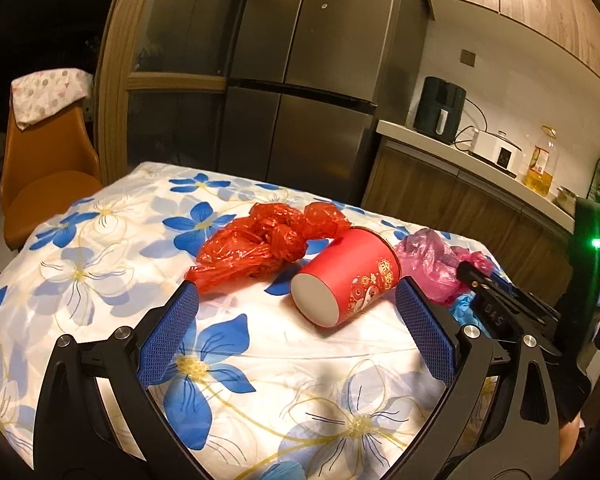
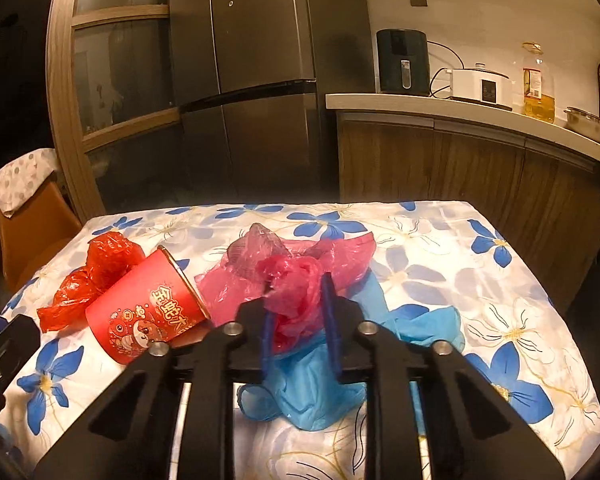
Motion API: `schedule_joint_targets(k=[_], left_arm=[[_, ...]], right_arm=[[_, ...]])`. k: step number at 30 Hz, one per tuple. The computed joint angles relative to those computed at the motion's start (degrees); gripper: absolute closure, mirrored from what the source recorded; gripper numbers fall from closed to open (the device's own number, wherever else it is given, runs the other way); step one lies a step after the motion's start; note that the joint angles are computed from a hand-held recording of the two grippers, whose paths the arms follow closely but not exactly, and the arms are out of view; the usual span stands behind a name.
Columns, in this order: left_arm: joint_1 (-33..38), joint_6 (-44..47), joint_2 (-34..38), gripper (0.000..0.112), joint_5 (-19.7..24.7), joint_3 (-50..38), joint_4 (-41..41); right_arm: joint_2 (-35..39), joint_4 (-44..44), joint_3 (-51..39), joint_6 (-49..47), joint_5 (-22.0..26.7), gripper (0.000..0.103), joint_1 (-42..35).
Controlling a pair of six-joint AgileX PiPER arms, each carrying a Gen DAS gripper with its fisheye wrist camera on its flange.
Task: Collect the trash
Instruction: 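Grasp the pink bag with the right tool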
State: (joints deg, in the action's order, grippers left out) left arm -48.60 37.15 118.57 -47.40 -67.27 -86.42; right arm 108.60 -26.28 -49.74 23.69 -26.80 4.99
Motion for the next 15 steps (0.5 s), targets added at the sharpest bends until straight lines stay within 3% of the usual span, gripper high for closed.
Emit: schedule_joint_targets(k=[2,6,15], left_arm=[[0.3,0.2,0.2,0.015,0.6,-0.4,0.2],[0.9,1.2,1.1,0.015,2.4,-1.7,1.3],[5.4,2.4,4.8,0.015,12.2,-7.5,4.7]], right_arm=[[-0.3,-0.7,0.5,0.4,-0.7,0.092,-0.5],[-1.9,-0.2,2.5,-0.1,-3.0,0.093,-1.4],[-7.2,-4.6,7.8,3.5,-8.4,0.093,-6.1]])
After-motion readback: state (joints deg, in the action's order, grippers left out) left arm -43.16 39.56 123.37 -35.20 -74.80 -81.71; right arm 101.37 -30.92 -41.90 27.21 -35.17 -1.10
